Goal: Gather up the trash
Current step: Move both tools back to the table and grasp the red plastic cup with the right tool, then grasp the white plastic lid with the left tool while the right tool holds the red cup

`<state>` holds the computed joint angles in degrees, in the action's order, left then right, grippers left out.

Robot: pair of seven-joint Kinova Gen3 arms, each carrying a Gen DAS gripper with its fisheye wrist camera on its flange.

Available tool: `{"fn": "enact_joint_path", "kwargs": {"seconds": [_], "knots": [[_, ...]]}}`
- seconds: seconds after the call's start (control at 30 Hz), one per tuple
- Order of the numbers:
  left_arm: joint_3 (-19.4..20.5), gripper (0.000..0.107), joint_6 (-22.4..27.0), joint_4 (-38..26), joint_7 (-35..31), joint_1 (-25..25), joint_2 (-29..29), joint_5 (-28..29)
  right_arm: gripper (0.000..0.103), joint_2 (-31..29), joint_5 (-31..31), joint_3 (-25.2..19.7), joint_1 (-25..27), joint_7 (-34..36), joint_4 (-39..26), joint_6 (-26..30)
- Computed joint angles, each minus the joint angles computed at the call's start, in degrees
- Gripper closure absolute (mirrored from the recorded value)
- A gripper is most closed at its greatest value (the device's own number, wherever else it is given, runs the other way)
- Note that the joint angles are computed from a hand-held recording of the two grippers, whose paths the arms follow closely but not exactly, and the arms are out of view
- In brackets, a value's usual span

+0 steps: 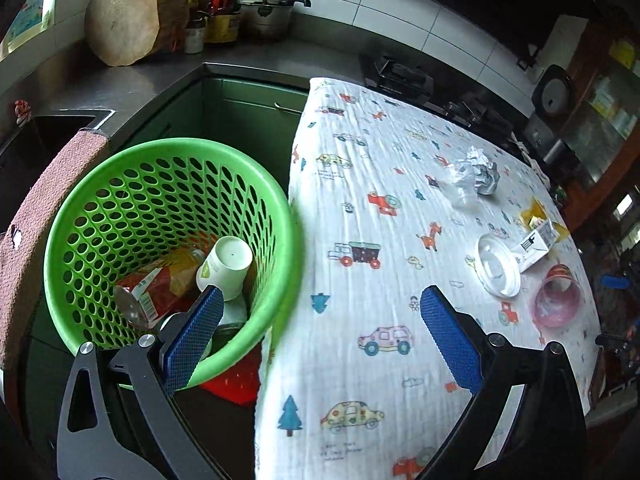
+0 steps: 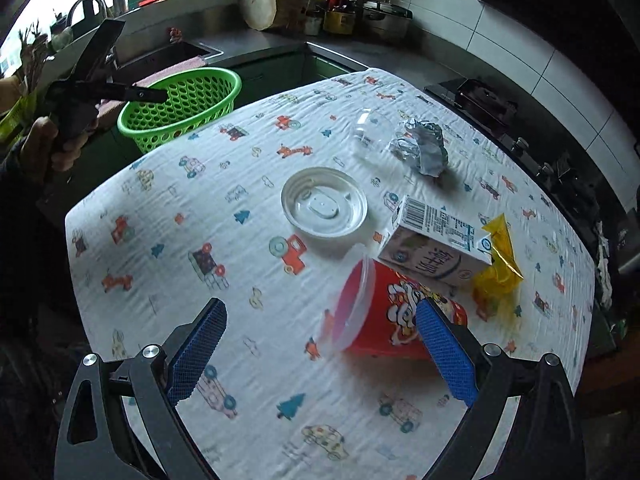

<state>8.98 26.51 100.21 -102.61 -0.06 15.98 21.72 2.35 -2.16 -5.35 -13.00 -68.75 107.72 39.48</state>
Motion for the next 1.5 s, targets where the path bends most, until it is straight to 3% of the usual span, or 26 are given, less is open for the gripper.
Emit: {"fn": "enact_joint_path", "kwargs": {"seconds": [0.13,0.33,0.47,0.6,0.87,1.1,1.5], "knots": [[-2.09,0.010,0.61,-1.50,6.08,4.84,1.01,-4.96,0.011,2.09,2.09,0.47,0.80,5.67,-1.50,3.23],[-2.78,0.010,1.38,-3.02,12.01,8.26,2.43,-9.38,0.011,6.51,7.17,0.28,1.48,13.00,-3.98,4.28],[-3.11,0.010,2.17,-4.40,15.06,9.77,3.46,-12.12,0.011,9.44,13.90,1.13,-0.62,14.23,-3.62,1.64],[-2.57,0.010,3.15,-5.84,15.98,10.33,4.54,-13.78,0.011,12.17,14.19,0.70,-0.22,18.01,-4.62,1.00],[-1.40,0.010,5.00,-9.14,15.54,12.76,6.76,-15.90,0.011,14.02,16.62,1.04,-2.02,20.05,-2.12,-5.63],[0.41,0.010,8.40,-14.45,13.31,14.49,10.62,-15.03,0.016,13.80,10.37,0.64,0.82,20.32,-2.46,-5.70],[1.82,0.010,13.30,-24.16,5.29,20.75,16.99,-17.05,0.030,14.16,-5.48,-0.35,8.50,21.26,-5.70,1.95]]}}
